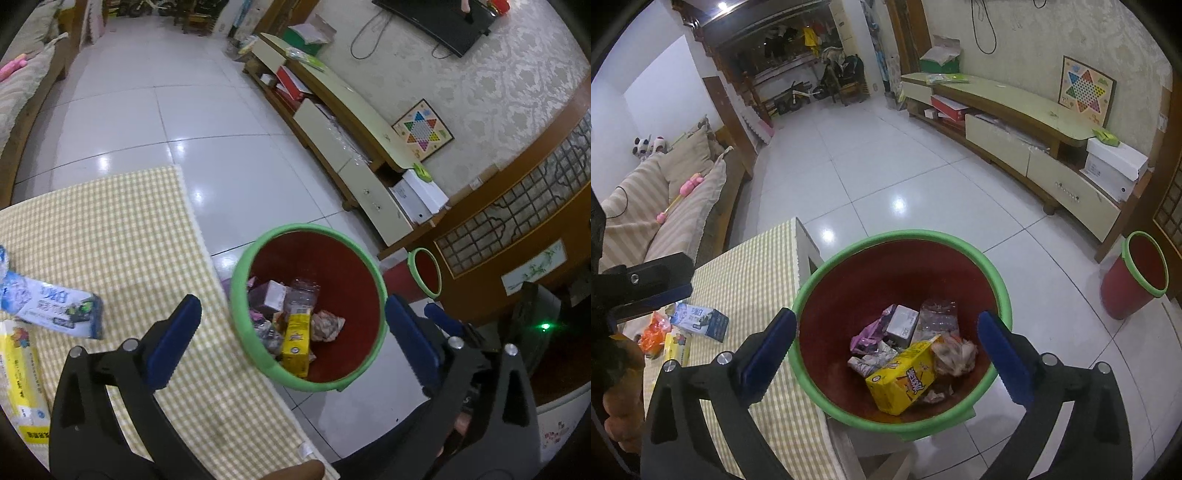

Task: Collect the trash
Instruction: 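Move both tools back over the table toward the remaining trash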

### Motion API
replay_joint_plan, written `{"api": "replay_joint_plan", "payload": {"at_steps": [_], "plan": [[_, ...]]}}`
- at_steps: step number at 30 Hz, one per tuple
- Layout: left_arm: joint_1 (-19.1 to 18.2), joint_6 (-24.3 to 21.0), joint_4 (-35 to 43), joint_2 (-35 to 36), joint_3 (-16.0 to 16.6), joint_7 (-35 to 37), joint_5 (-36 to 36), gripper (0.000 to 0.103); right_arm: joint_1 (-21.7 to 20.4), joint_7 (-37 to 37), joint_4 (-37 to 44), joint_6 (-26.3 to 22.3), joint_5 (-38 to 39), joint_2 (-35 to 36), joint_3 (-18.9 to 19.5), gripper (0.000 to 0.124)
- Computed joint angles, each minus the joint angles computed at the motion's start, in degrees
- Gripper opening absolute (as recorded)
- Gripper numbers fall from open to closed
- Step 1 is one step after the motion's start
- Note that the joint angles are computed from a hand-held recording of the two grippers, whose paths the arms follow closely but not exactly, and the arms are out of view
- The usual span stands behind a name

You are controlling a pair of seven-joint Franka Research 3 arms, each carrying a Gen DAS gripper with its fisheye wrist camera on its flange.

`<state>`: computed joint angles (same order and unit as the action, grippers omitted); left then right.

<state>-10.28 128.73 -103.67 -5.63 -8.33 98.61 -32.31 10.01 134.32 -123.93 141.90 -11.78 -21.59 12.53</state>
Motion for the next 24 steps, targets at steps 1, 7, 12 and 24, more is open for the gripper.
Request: {"api": "replay_joint_plan", "payload": {"at_steps": [1, 7, 12, 24], "plan": [[0.1, 0.1, -0.3, -0.4, 0.1, -0.1, 0.1, 0.097, 0.0, -0.1, 0.2, 0.1, -0.1, 0.1, 0.1, 0.095], [0.8, 0.7, -3.4, -4.6, 1.7, 0.3, 0.8, 0.097, 0.9, -0.8, 1.6, 0.4, -0.5, 1.3, 0.6, 0.096], [1.1, 1.3, -7.0, -8.5, 3.7, 0.6, 1.8, 0.097, 2.1, -1.1, 3.5, 0.4, -1.4, 2.8, 1.3, 0.096], [2.4, 2.8, -16.2, -17.6, 8.5, -0.2, 5.7, 0.097, 5.9, -1.5, 5.8, -1.1, -3.4, 5.5, 2.0, 0.096]]}}
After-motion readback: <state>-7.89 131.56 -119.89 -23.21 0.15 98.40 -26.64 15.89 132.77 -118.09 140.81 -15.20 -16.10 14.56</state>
